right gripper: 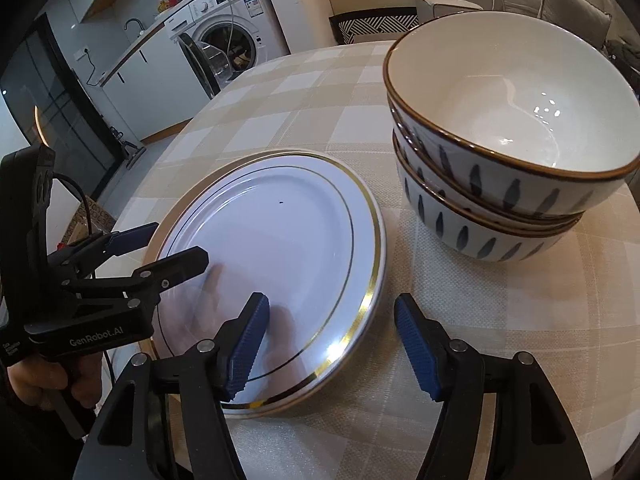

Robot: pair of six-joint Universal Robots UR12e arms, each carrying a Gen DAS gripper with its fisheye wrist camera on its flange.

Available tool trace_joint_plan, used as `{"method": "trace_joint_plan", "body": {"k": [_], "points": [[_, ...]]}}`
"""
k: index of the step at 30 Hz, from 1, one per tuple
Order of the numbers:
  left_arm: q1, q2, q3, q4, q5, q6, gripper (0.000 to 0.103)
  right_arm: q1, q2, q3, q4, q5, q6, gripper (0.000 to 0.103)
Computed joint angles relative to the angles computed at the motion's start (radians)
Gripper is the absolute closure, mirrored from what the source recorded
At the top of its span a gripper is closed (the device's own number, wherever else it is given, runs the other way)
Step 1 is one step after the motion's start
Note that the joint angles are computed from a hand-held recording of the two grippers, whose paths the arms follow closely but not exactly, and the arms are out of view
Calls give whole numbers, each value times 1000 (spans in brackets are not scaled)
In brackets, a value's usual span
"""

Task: Organize plates and bowls
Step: 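Lift the plate stack with the left gripper while the right tool approaches the striped bowls, then grip and lift the striped bowl stack with the right gripper while the left holds the plates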

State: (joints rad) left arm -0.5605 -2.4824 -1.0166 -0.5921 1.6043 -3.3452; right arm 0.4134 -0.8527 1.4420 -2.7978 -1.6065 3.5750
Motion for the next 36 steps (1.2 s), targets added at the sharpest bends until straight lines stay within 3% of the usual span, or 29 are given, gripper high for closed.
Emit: {"method": "trace_joint_plan", "body": {"k": [9, 17, 20, 26, 36], "points": [[0, 29, -48, 117, -4, -22, 7, -23, -74, 145, -178, 24, 7, 15], [-20, 16, -23, 201, -27, 70, 0, -56, -117, 250, -359, -42, 7, 2], [-27, 6, -1, 205, -48, 101, 0, -63, -120, 269, -405, -68, -7, 1], [-44, -24, 57, 187, -61, 116, 0, -78, -124, 278, -424, -85, -120, 0], [-75, -67, 134, 149, -50, 128, 0, -115, -123, 284, -464, -12, -221, 0]]}}
